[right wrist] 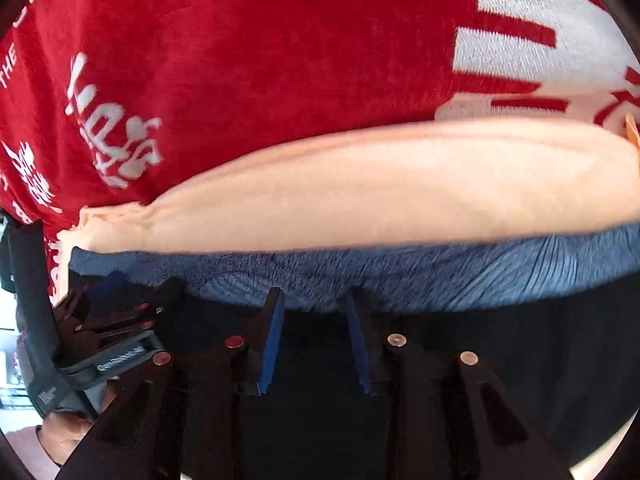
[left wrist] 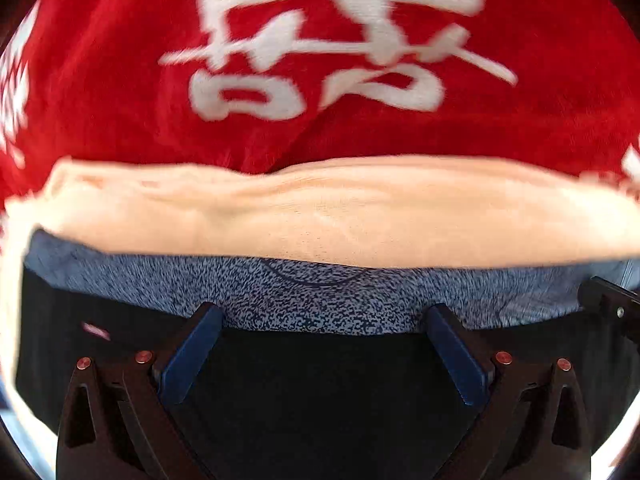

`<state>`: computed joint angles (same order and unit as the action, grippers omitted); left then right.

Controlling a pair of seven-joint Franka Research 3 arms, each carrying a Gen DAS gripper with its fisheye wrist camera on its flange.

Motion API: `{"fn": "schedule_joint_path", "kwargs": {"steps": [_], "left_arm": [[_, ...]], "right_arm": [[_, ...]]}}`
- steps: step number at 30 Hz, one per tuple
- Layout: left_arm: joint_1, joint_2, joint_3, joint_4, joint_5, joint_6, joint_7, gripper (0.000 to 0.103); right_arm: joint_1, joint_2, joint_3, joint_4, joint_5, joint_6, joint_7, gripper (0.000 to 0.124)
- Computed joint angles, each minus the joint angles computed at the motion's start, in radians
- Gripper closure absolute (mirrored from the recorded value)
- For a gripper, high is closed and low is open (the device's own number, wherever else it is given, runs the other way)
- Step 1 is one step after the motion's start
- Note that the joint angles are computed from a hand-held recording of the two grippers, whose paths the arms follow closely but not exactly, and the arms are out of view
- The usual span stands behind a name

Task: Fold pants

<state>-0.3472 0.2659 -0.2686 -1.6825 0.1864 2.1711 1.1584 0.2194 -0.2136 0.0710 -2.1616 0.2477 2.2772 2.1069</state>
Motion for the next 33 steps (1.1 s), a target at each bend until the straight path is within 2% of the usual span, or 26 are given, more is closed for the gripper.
{"fn": "schedule_joint_path", "kwargs": {"steps": [2, 5, 6, 8, 11, 13, 15, 20, 24, 25, 33], "left_arm": [[0.006, -0.004, 0.0, -0.015, -0.012, 0.024, 0.002, 0.0], [-0.004, -0.03, 0.0, -0.05, 0.021, 0.045, -0.004, 0.0], [-0.007, -0.029, 0.0, -0.048, 0.029, 0.043, -0.007, 0.0], [-0.015, -0.016, -0.001, -0.025, 0.031, 0.016, -0.029, 0.0], [-0.032, 0.011, -0.002, 0.026, 0.05, -0.03, -0.05, 0.0], [-0.041, 0.03, 0.003, 0.065, 0.082, -0.059, -0.04, 0.0], [-0.048, 0.029, 0.001, 0.076, 0.091, -0.078, -0.037, 0.0], [-0.065, 0.019, -0.009, 0.101, 0.089, -0.13, -0.027, 0.0], [-0.075, -0.028, -0.007, 0.068, 0.071, -0.136, -0.014, 0.0], [-0.058, -0.073, -0.035, 0.034, 0.066, -0.155, -0.025, 0.0], [-0.102, -0.111, -0.048, 0.043, 0.057, -0.199, -0.034, 0.0]], "right_arm": [[-0.031, 0.008, 0.018, 0.015, -0.142, -0.033, 0.058, 0.089], [-0.047, -0.01, -0.011, -0.024, -0.138, -0.004, 0.054, 0.089], [-0.056, -0.011, -0.008, -0.021, -0.164, -0.02, 0.065, 0.089], [-0.077, -0.005, 0.007, 0.01, -0.261, -0.112, 0.122, 0.089], [-0.083, -0.074, -0.005, -0.03, -0.234, -0.118, 0.159, 0.086], [-0.085, -0.111, 0.008, -0.038, -0.248, -0.147, 0.166, 0.067], [-0.082, -0.149, 0.023, -0.048, -0.261, -0.177, 0.169, 0.061], [-0.073, -0.244, 0.047, -0.104, -0.223, -0.23, 0.212, 0.061], [-0.069, -0.314, 0.06, -0.157, -0.186, -0.261, 0.265, 0.061], [-0.067, -0.33, 0.066, -0.167, -0.181, -0.273, 0.275, 0.061], [-0.048, -0.45, 0.098, -0.242, -0.135, -0.306, 0.327, 0.061]]}}
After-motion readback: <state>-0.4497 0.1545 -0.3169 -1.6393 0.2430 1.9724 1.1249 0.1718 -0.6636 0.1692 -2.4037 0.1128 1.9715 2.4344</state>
